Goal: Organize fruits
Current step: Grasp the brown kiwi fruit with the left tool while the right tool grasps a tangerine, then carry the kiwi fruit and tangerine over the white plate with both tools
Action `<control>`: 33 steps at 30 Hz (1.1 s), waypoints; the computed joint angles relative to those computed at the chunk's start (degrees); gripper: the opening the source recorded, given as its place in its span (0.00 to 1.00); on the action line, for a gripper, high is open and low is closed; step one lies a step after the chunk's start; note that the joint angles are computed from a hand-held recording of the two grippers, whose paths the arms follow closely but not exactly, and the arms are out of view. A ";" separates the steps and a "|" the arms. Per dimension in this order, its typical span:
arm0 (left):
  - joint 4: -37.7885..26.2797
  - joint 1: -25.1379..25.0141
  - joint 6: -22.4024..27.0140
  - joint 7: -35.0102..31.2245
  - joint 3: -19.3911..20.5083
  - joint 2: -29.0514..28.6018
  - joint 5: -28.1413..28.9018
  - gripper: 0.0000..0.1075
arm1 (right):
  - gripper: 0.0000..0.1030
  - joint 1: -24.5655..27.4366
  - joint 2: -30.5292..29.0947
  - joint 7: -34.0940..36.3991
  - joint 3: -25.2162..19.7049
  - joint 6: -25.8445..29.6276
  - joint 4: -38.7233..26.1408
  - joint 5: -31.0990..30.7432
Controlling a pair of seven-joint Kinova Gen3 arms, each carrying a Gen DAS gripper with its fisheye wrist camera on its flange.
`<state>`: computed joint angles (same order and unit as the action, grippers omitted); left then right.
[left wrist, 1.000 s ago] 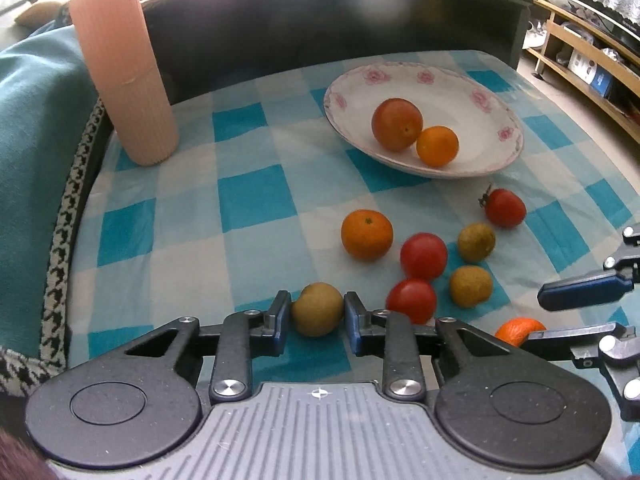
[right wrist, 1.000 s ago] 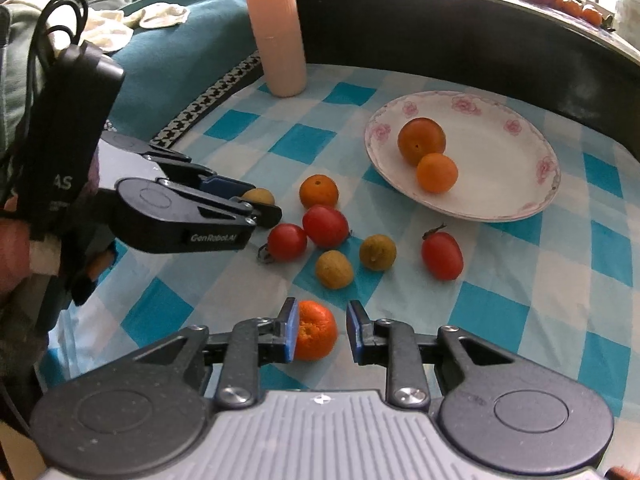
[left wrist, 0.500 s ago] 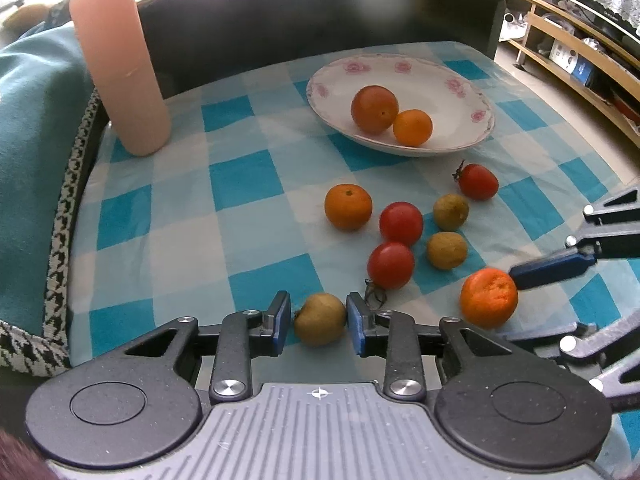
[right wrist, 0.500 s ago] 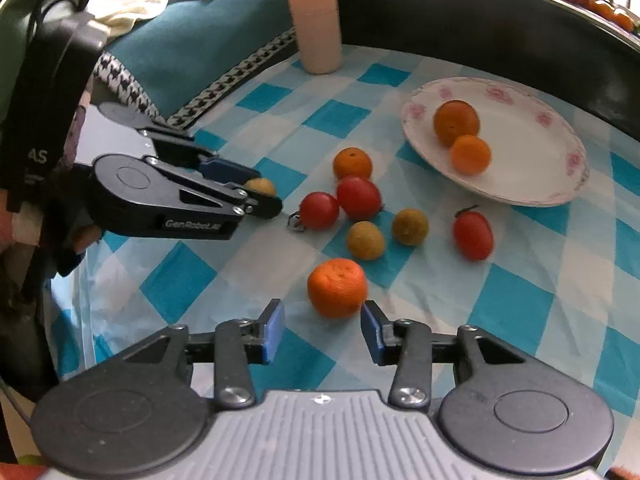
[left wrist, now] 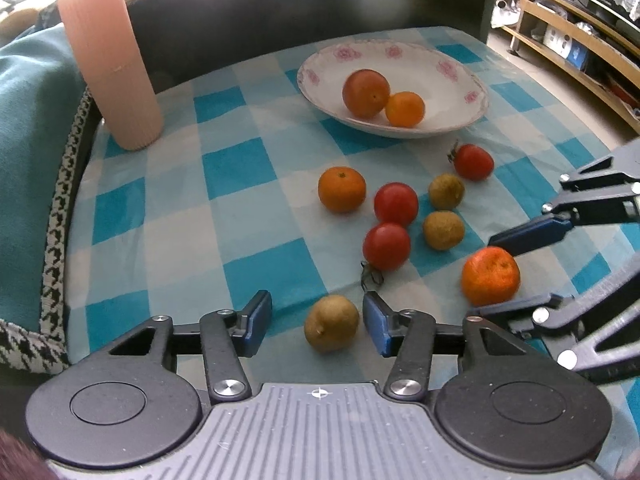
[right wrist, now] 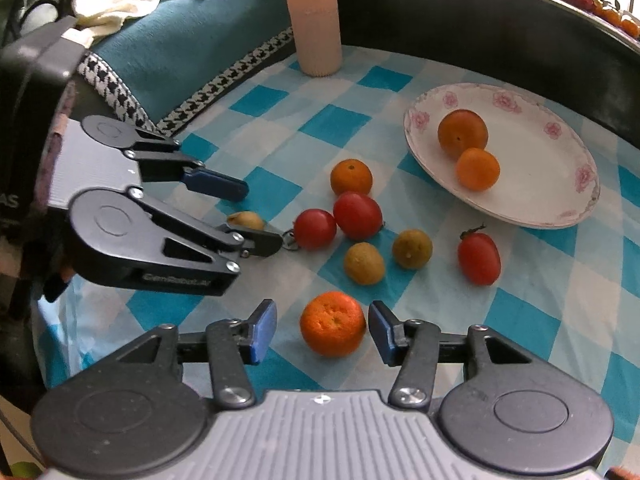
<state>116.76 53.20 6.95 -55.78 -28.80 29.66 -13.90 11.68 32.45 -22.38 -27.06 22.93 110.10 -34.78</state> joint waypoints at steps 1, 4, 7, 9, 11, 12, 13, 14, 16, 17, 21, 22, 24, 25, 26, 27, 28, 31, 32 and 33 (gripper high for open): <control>0.25 0.22 0.00 -0.11 -0.02 -0.15 -0.09 0.54 | 0.62 -0.33 0.13 -0.33 0.44 0.16 -0.14 0.17; 1.36 -0.22 -1.30 -0.55 0.60 -0.64 0.17 0.52 | 0.62 -0.79 0.61 -0.68 1.12 0.96 -0.56 0.63; 1.61 -2.69 -1.56 -2.03 3.09 -1.49 1.60 0.42 | 0.60 -1.35 0.87 -1.06 1.52 0.31 -0.36 0.95; 1.32 -2.81 -1.44 -2.64 3.36 -1.48 2.14 0.38 | 0.55 -1.10 0.79 -1.22 1.20 -0.46 0.04 0.91; 1.04 -3.04 -1.26 -3.18 3.62 -1.35 2.49 0.37 | 0.51 -1.29 0.81 -2.33 1.46 -0.60 -0.20 1.03; 0.90 -3.68 -1.02 -3.57 4.30 -1.50 2.65 0.35 | 0.50 -1.09 0.97 -2.70 1.40 -0.11 -0.53 1.09; 0.75 -4.05 -0.83 -3.80 4.73 -1.56 2.76 0.34 | 0.49 -1.05 1.03 -2.99 1.38 0.19 -0.74 1.14; 0.63 -3.76 -0.61 -3.80 4.50 -1.49 2.78 0.34 | 0.49 -1.33 0.91 -3.29 1.51 -0.03 -0.69 1.29; 0.51 -3.34 -0.22 -3.65 4.23 -1.49 2.67 0.33 | 0.49 -1.88 0.62 -3.67 1.59 -0.70 -0.42 1.83; 0.49 -3.88 -0.14 -3.75 4.82 -1.66 2.63 0.33 | 0.49 -2.03 0.56 -3.94 1.61 -0.85 -0.40 2.07; 0.18 -4.86 -0.13 -3.80 5.89 -1.73 2.36 0.33 | 0.48 -1.82 0.47 -4.83 1.43 -0.80 -0.39 2.51; 0.08 -4.97 -0.20 -3.80 6.01 -1.76 2.34 0.33 | 0.48 -1.82 0.29 -4.97 1.36 -1.24 -0.13 2.57; -0.21 -4.56 -0.35 -3.63 5.69 -1.88 2.32 0.33 | 0.48 -1.81 0.16 -5.32 1.23 -1.87 0.07 2.86; -0.44 -4.13 -0.48 -3.53 5.32 -1.95 2.26 0.33 | 0.48 -1.66 0.07 -5.53 1.07 -2.14 0.12 2.92; -0.73 -3.83 -0.52 -3.53 5.07 -2.00 2.18 0.33 | 0.48 -1.34 -0.02 -5.69 0.77 -2.36 0.14 2.88; -1.02 -3.51 -0.69 -3.54 4.85 -2.01 2.11 0.33 | 0.48 -0.94 -0.10 -5.76 0.36 -2.50 0.11 2.81; -1.35 -3.25 -0.85 -3.59 4.70 -2.07 2.08 0.33 | 0.48 -0.43 -0.19 -5.70 -0.16 -2.65 0.10 2.66; -2.44 -1.00 -0.64 -3.20 2.49 -1.63 2.04 0.33 | 0.48 0.74 -0.57 -5.53 -1.64 -3.74 0.39 2.10; -2.78 -0.45 -0.56 -2.89 1.86 -1.50 2.05 0.33 | 0.48 1.23 -0.67 -5.43 -2.21 -4.08 0.50 1.92; -3.05 -0.26 -0.47 -2.63 1.62 -1.44 2.10 0.33 | 0.48 1.59 -0.74 -5.44 -2.61 -4.27 0.49 1.81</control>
